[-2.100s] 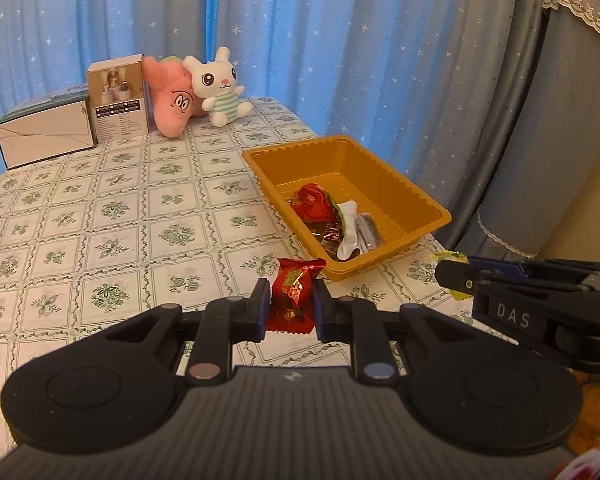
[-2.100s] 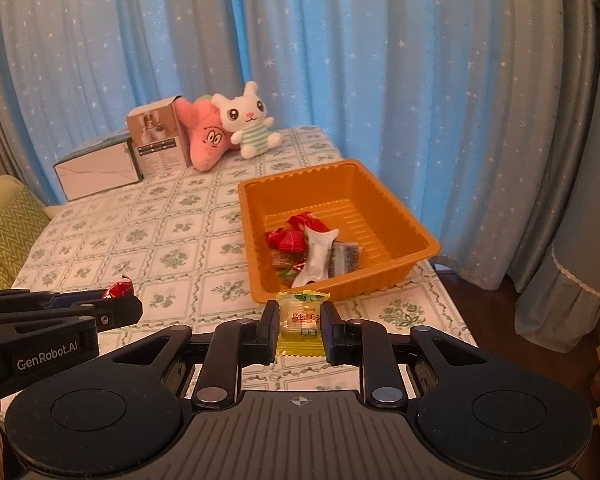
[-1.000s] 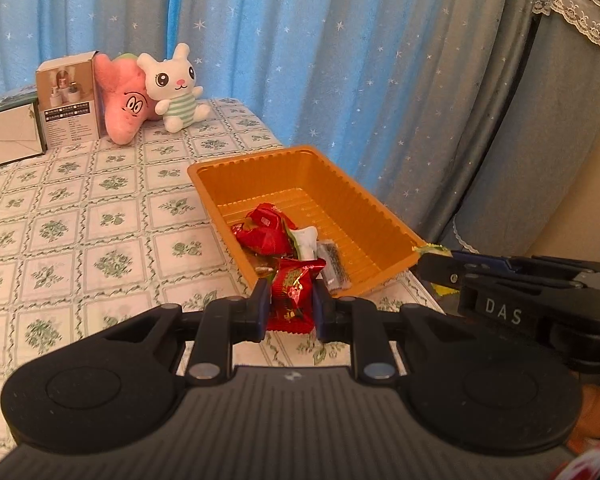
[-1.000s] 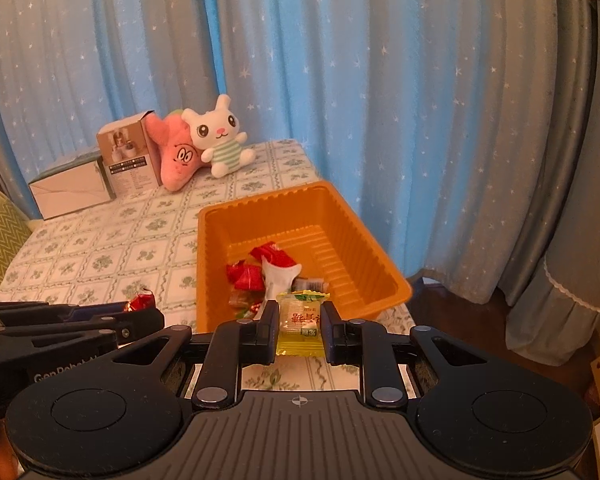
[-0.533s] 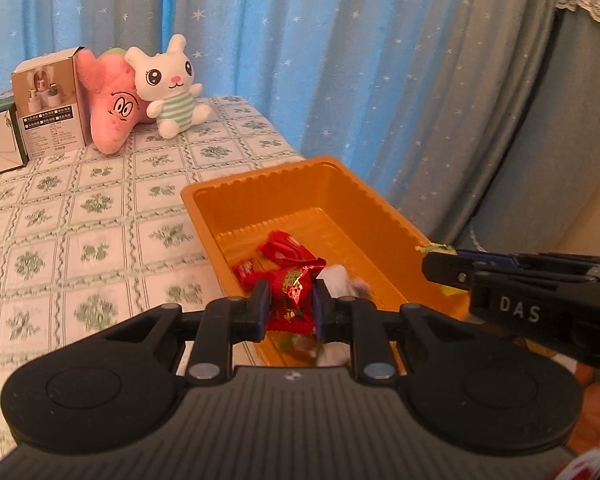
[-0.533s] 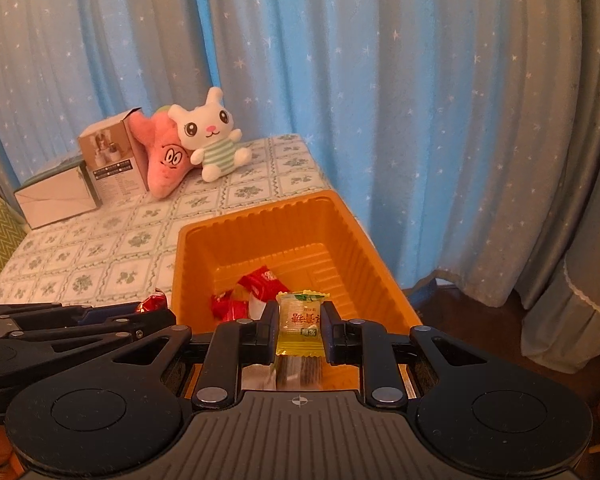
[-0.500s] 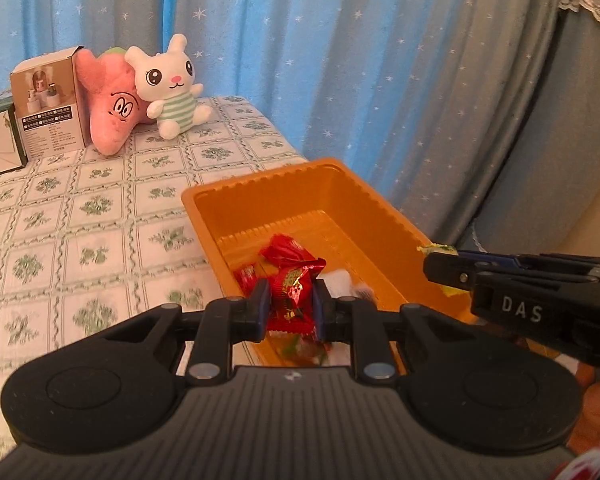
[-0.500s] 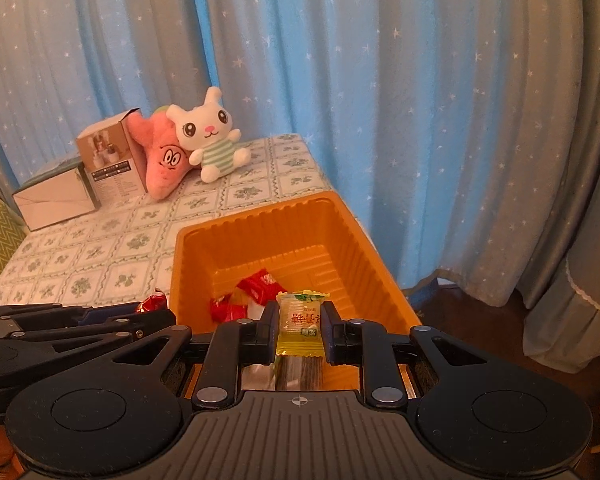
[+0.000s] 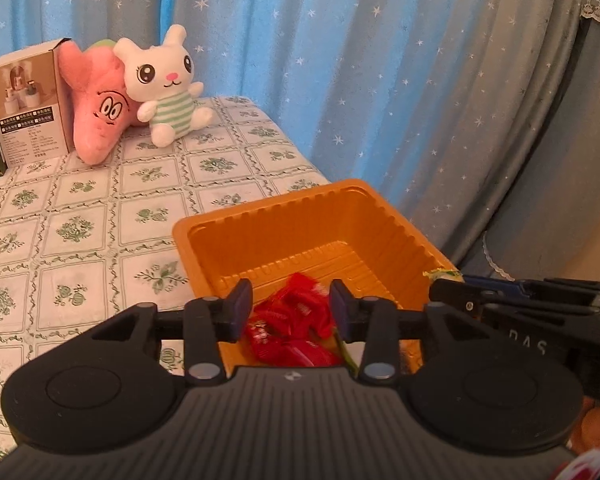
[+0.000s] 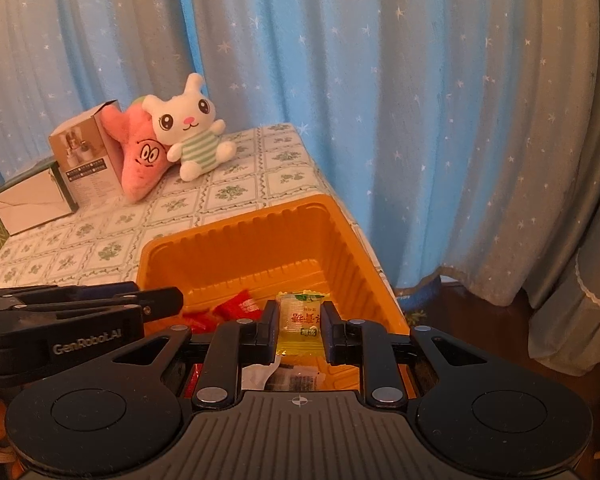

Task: Organize snacks
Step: 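Open the left tool over the tray while the right tool releases the yellow-green packet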

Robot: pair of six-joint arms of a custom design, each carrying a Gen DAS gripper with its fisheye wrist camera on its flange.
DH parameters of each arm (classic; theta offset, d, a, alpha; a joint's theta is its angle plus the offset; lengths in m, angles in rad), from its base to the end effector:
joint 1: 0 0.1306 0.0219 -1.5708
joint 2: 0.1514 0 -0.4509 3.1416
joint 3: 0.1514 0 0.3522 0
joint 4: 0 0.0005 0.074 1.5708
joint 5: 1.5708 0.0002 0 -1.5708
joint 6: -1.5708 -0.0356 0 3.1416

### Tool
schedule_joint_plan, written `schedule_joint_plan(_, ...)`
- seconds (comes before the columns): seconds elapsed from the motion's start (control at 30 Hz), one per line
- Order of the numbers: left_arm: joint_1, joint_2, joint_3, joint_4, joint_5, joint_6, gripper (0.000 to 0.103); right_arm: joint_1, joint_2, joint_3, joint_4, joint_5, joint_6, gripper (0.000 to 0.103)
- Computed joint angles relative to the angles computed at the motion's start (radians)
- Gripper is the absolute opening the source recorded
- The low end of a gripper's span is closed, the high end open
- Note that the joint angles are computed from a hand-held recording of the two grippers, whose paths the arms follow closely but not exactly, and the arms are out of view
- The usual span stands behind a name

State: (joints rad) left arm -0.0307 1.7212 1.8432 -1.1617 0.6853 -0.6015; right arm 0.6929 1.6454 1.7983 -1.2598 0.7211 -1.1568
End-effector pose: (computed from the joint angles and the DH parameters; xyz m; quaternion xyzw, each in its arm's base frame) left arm 0.5558 -0.0401 0.5163 0.3663 0.8364 -0.2415 0.3285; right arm 0.4123 0.3111 0.5335 0.2883 0.8676 -0.0349 0.4036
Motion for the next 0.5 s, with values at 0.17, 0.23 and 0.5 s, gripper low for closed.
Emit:
schedule_joint_plan(0.17, 0.023, -0.01, -0.028, 0.015, -0.011, -0.041, 0.038, -0.008, 0.001, -0.014, 0.018, -0.015, 0.001, 0.022)
schedule_joint_plan(0.23, 0.032, -0.016, -0.036, 0.017, -0.013, -0.056, 0.038, -0.011, 0.003, -0.013, 0.031, -0.018, 0.007, 0.022)
schedule_joint_plan(0.5, 0.064, -0.031, -0.052, 0.01, -0.005, -0.094, 0.047, -0.021, -0.017, -0.039, 0.149, -0.01, 0.089, 0.033)
